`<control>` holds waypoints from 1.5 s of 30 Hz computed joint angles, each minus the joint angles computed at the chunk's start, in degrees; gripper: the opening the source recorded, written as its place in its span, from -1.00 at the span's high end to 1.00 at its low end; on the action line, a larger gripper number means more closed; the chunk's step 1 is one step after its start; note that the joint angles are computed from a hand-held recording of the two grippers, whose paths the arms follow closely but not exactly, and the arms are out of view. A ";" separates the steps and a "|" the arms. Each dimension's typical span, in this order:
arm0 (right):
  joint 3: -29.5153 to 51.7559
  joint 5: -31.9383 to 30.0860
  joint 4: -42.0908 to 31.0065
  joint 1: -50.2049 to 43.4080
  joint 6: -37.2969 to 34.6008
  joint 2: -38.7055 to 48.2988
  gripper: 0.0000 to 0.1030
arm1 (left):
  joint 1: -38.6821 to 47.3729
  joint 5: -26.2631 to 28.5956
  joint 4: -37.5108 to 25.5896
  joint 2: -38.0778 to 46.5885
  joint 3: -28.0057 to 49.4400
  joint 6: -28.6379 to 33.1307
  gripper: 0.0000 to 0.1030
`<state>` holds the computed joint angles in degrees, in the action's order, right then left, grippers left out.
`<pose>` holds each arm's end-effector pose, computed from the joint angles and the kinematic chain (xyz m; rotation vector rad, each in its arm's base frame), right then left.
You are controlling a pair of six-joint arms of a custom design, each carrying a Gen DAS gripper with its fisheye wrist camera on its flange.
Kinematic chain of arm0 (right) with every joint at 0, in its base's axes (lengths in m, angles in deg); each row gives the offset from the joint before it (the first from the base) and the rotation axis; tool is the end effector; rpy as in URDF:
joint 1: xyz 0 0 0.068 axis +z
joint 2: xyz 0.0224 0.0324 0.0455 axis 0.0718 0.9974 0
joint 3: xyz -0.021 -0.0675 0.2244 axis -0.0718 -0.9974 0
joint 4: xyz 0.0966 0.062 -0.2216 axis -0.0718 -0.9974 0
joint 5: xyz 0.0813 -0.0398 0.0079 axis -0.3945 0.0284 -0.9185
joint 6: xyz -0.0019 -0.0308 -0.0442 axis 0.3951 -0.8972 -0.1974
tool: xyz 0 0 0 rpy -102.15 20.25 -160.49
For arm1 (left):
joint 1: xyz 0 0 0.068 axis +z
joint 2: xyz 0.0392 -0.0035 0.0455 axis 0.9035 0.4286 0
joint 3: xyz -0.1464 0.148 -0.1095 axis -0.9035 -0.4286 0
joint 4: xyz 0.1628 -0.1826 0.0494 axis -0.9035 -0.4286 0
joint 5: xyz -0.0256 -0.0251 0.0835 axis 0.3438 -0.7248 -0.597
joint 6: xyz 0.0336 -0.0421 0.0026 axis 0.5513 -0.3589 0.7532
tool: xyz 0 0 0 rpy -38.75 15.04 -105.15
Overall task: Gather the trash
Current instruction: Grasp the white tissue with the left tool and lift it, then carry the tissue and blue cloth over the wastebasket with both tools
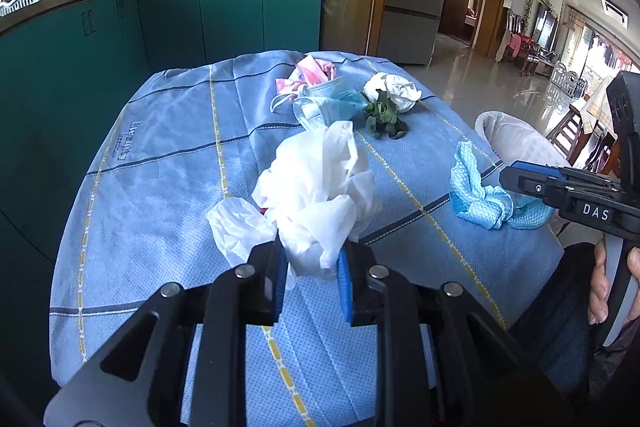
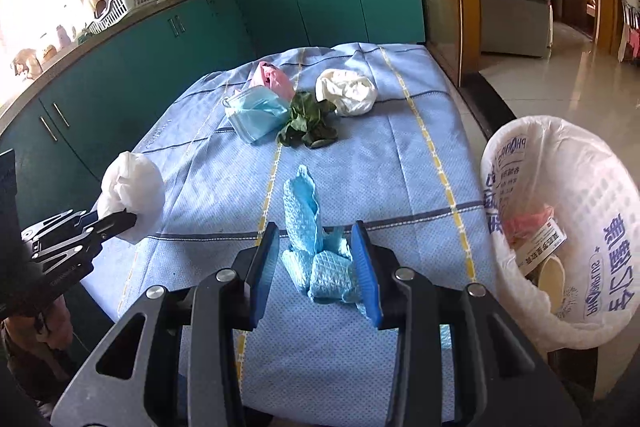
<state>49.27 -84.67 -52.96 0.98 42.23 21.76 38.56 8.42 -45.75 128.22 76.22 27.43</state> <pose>0.3425 -0.0039 0.0938 -0.2654 2.3502 0.4370 0.2877 -0.1325 0.1048 0.1342 2.3246 -0.1151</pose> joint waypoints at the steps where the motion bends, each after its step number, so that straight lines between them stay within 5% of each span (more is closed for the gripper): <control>1: 0.19 -0.07 -0.33 0.05 0.08 -0.14 0.26 | 0.07 0.06 0.14 0.23 0.27 0.33 0.57; 9: 5.54 0.85 -4.63 0.25 0.41 2.25 0.26 | 1.79 3.28 -1.19 2.23 4.81 1.63 0.57; 14: 13.07 2.16 -9.87 0.39 1.71 8.00 0.25 | 0.30 4.22 -7.71 8.61 12.26 0.59 0.50; 17: 14.21 3.79 -10.07 0.91 1.22 9.53 0.14 | 0.09 3.45 -9.86 11.33 15.19 0.30 0.12; 20: 12.73 5.61 -8.98 1.23 -1.48 9.40 -0.41 | -0.20 2.18 -9.89 11.34 15.49 1.85 -0.31; 25: 14.49 6.90 -12.23 2.23 -6.74 11.61 -0.48 | -0.06 2.92 -11.16 12.98 18.22 3.56 -0.66; 29: 14.17 9.33 -11.53 3.70 -9.12 12.61 -0.48 | -0.38 2.87 -13.29 17.60 22.76 3.45 -0.64; 31: 13.66 9.21 -10.95 4.04 -9.83 12.68 -0.47 | -0.20 2.74 -13.82 19.33 24.24 2.45 -0.28; 33: 12.75 8.85 -10.23 4.39 -11.08 12.52 -0.27 | -0.01 2.71 -14.39 20.41 25.27 1.83 -0.20; 37: 11.80 7.03 -10.41 4.54 -13.00 11.36 0.27 | -0.04 1.75 -14.28 20.52 25.24 1.18 0.27; 45: 9.03 3.18 -9.07 0.13 -12.01 4.16 0.31 | -1.97 -0.33 -15.63 16.94 26.59 -0.12 0.40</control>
<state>58.30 -81.49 -62.03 1.11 30.22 25.92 36.59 8.09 -61.38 145.16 102.81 27.32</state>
